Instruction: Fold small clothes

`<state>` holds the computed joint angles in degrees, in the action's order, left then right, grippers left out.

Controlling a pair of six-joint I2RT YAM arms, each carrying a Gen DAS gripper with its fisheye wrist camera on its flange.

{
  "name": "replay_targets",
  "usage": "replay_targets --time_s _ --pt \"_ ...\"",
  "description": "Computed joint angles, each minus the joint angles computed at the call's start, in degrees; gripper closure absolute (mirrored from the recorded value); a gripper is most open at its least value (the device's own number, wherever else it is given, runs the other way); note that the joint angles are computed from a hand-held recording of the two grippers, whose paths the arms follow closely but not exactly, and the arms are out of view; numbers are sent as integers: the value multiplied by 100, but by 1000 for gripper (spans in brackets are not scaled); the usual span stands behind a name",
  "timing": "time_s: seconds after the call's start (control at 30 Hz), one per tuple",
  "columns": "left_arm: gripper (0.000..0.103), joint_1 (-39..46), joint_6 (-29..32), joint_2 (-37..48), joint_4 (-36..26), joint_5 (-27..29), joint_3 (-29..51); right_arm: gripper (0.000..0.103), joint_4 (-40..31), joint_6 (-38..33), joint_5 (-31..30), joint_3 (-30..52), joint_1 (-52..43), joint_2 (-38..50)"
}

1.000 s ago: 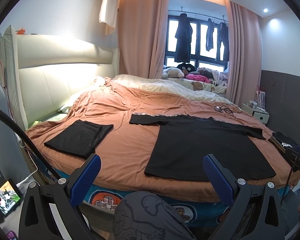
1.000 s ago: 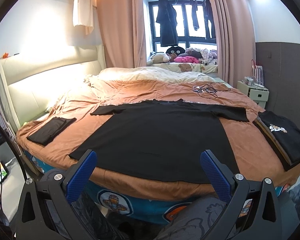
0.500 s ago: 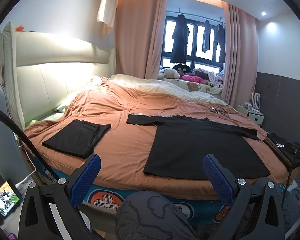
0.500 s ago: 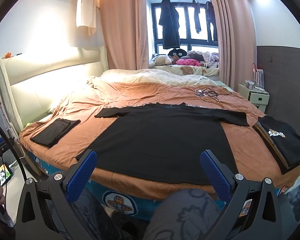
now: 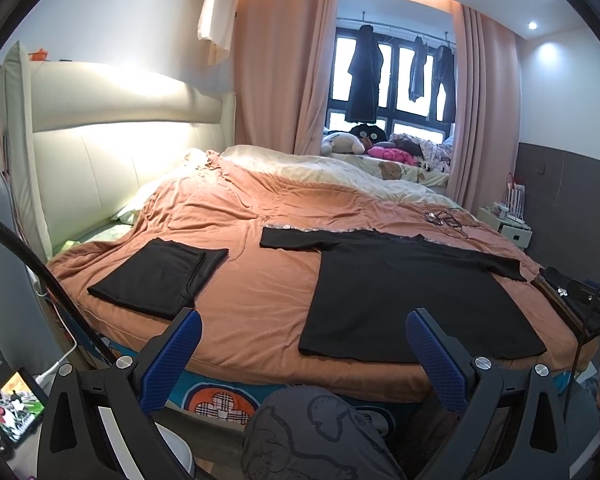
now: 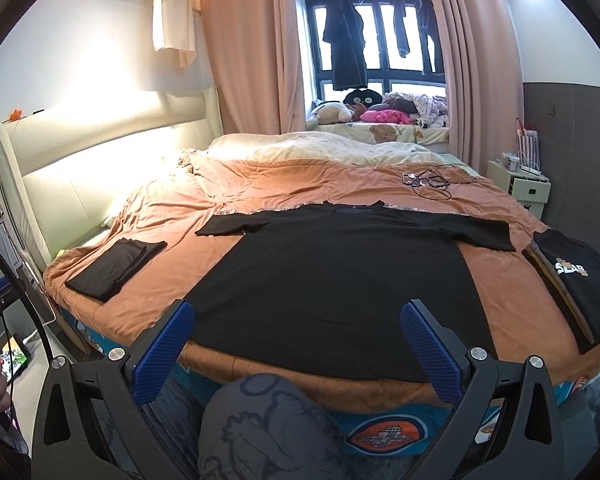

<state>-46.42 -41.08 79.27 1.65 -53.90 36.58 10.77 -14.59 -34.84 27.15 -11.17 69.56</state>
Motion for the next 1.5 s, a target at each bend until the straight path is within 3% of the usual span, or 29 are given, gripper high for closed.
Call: replay_targets --time_s 0.2,0.47,1.0,1.33,1.5 --pt "0 320 397 79 259 192 73 0 133 133 148 344 225 527" --pt "0 1132 854 475 631 976 453 0 14 233 434 1238 614 1371" --pt "1 2544 1292 1623 820 2172 1439 0 -700 287 629 3845 1348 3665" --pt "2 3234 1447 2394 685 2629 2256 0 -1137 708 554 5385 1611 4858" --pt "8 3575 1539 2821 571 2994 2767 0 -1274 1143 658 6234 1852 5537"
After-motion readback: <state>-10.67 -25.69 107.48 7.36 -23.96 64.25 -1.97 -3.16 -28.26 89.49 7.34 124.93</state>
